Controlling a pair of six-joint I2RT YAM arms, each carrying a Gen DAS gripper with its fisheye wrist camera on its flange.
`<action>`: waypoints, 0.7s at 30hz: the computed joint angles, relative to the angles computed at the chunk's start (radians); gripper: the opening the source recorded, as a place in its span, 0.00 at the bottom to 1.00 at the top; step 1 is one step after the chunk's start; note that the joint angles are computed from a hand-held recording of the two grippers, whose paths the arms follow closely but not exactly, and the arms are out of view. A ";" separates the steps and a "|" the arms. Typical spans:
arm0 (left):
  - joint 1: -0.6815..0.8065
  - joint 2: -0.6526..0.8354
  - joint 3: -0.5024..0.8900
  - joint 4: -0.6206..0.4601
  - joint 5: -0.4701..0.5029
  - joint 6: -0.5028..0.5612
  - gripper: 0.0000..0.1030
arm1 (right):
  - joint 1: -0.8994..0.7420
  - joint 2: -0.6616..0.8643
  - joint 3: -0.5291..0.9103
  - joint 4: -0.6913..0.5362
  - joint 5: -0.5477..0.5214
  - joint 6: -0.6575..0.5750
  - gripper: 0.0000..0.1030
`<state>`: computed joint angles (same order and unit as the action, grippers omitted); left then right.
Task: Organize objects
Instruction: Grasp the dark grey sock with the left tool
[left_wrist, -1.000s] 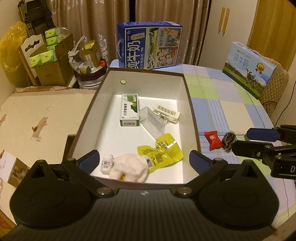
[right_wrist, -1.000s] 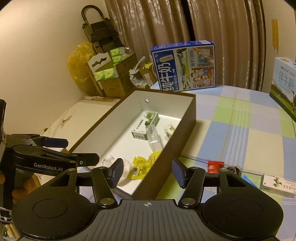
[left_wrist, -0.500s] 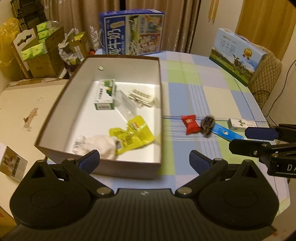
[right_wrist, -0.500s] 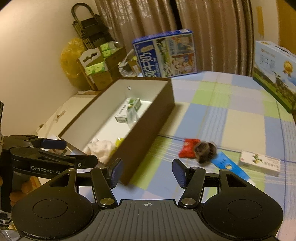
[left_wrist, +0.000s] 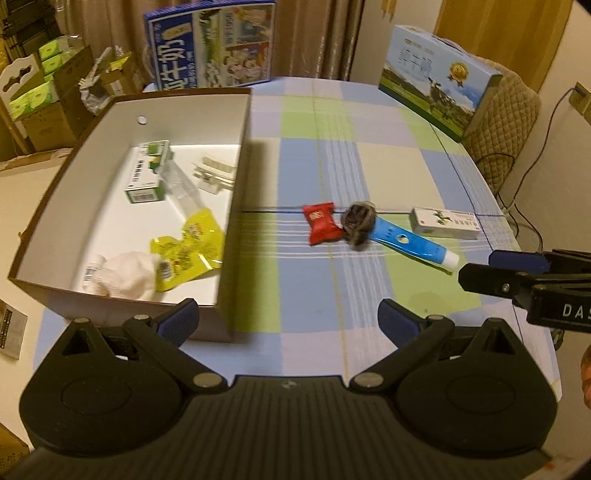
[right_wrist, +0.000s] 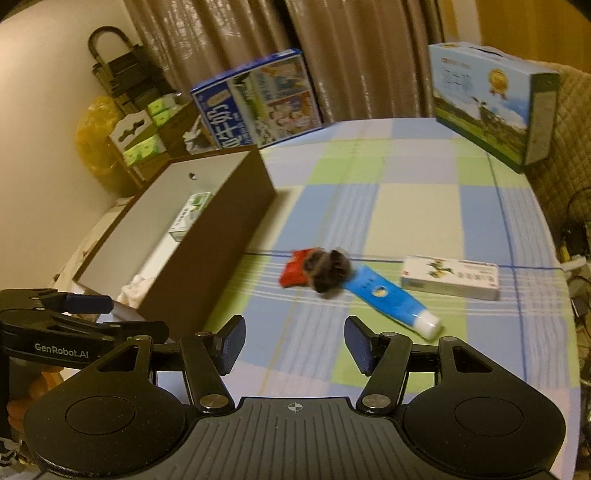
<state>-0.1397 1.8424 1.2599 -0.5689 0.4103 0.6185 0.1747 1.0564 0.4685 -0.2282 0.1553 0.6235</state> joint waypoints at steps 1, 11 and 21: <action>-0.010 -0.003 -0.007 0.003 -0.002 -0.003 0.99 | -0.010 -0.016 -0.008 -0.007 -0.008 -0.006 0.55; -0.099 -0.010 -0.047 0.046 -0.003 -0.043 0.98 | -0.143 -0.090 -0.073 -0.046 -0.065 -0.091 0.55; -0.200 0.034 -0.070 0.146 0.026 -0.044 0.89 | -0.334 -0.073 -0.141 0.015 -0.139 -0.194 0.55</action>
